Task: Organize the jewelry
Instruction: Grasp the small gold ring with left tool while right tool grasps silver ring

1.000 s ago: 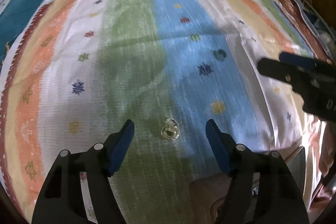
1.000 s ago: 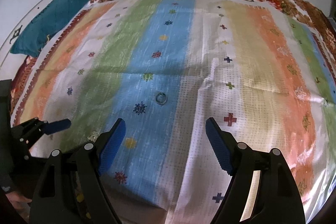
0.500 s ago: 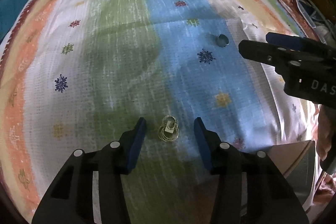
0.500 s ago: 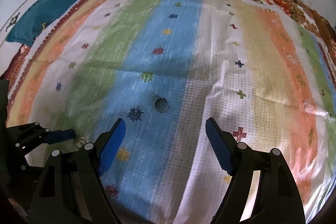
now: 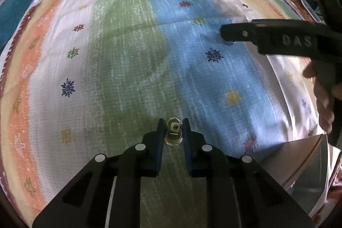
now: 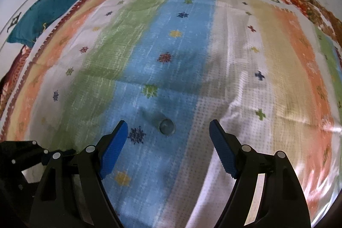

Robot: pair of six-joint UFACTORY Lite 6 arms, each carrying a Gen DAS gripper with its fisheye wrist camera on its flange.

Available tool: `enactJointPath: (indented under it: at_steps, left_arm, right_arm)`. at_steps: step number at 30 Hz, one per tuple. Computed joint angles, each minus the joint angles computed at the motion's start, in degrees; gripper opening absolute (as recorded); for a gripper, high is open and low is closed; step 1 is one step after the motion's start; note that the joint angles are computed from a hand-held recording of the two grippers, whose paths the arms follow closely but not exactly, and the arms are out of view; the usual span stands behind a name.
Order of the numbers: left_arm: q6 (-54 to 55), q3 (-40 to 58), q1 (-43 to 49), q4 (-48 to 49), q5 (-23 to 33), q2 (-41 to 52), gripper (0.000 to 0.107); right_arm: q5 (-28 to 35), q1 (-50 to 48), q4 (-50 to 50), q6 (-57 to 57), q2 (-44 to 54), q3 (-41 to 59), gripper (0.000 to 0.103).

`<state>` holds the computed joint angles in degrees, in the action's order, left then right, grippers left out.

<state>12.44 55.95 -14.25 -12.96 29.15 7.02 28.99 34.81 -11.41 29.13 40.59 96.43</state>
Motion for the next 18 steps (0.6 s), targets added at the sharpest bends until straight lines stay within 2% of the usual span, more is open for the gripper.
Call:
enactJointPath:
  at_steps: [4, 8, 9, 10, 12, 16, 18]
  left_arm:
    - [0.84, 0.06, 0.18, -0.59, -0.29, 0.29, 0.016]
    - [0.66, -0.52, 0.12, -0.45, -0.83, 0.05, 0.016]
    - [0.18, -0.7, -0.03, -0.13, -0.83, -0.19, 0.016]
    - [-0.56, -0.85, -0.34, 0.3, -0.89, -0.36, 0.016]
    - [-1.01, -0.81, -0.54, 0.61, -0.97, -0.38, 0.016]
    - [-0.68, -0.8, -0.5, 0.16, -0.72, -0.47, 0.016]
    - [-0.63, -0.65, -0.4, 0.27, -0.6, -0.44, 0.016]
  right_arm:
    - [1.51, -0.62, 3.18, -3.71, 3.85, 4.02, 0.078]
    - [2.28, 0.22, 0.45, -2.62, 4.89, 4.18, 0.076]
    - [2.55, 0.42, -0.67, -1.8, 4.97, 4.19, 0.068]
    - [2.57, 0.44, -1.18, -1.31, 4.98, 4.08, 0.065]
    - [2.39, 0.16, -0.97, -1.48, 5.24, 4.24, 0.05]
    - [2.63, 0.15, -2.69, -0.07, 5.56, 4.19, 0.033]
    - [2.9, 0.03, -1.05, -1.9, 5.41, 4.14, 0.019]
